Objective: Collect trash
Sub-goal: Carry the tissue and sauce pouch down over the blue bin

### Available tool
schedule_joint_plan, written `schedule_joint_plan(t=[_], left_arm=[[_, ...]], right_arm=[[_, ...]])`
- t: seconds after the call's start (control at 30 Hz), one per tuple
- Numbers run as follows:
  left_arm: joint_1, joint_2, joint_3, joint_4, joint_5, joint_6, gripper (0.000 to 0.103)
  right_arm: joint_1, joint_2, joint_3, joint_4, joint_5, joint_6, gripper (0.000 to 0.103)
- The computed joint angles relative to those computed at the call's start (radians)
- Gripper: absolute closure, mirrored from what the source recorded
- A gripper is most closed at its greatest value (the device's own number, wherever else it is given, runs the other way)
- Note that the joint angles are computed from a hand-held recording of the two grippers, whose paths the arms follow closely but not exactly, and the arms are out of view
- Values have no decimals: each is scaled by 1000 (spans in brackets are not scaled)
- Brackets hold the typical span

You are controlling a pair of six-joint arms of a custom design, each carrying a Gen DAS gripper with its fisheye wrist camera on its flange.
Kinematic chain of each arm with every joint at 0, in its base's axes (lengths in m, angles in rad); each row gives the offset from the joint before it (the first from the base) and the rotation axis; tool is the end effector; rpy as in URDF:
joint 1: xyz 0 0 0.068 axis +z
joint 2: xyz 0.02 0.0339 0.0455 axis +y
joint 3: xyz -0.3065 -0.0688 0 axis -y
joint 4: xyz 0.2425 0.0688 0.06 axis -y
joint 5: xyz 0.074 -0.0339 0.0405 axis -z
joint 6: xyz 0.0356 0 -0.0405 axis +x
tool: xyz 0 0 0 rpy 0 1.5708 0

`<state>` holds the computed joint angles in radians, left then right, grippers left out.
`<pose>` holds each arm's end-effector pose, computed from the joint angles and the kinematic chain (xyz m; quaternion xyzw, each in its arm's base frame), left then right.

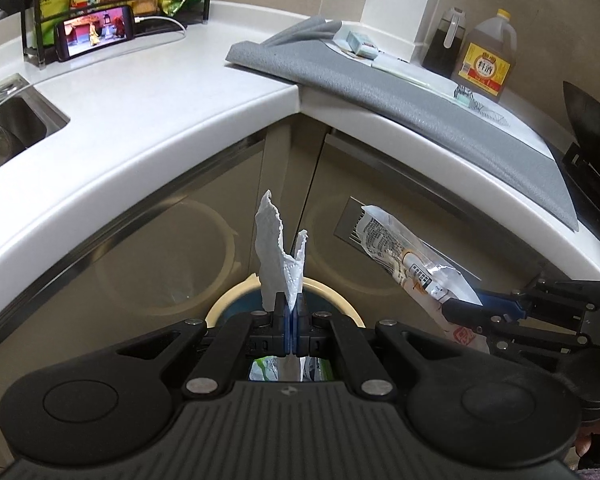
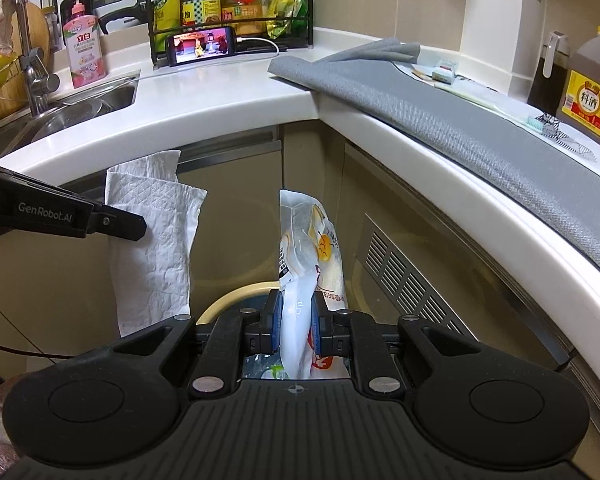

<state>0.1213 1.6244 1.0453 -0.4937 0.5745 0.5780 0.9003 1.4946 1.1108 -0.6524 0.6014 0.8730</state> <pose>0.3218 0.0197 0.2458 0.2784 0.8895 -0.1770 0.3161 0.2001 0.2199 0.2950 0.0656 0.9222 0.0150 0.3808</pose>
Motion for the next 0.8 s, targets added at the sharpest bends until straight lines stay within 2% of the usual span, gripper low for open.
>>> schedule_joint_plan(t=[0.8], left_arm=[[-39,81,9,17,-60,-20,102]], right_arm=[[-71,40,29,-1,-98,-42,87]])
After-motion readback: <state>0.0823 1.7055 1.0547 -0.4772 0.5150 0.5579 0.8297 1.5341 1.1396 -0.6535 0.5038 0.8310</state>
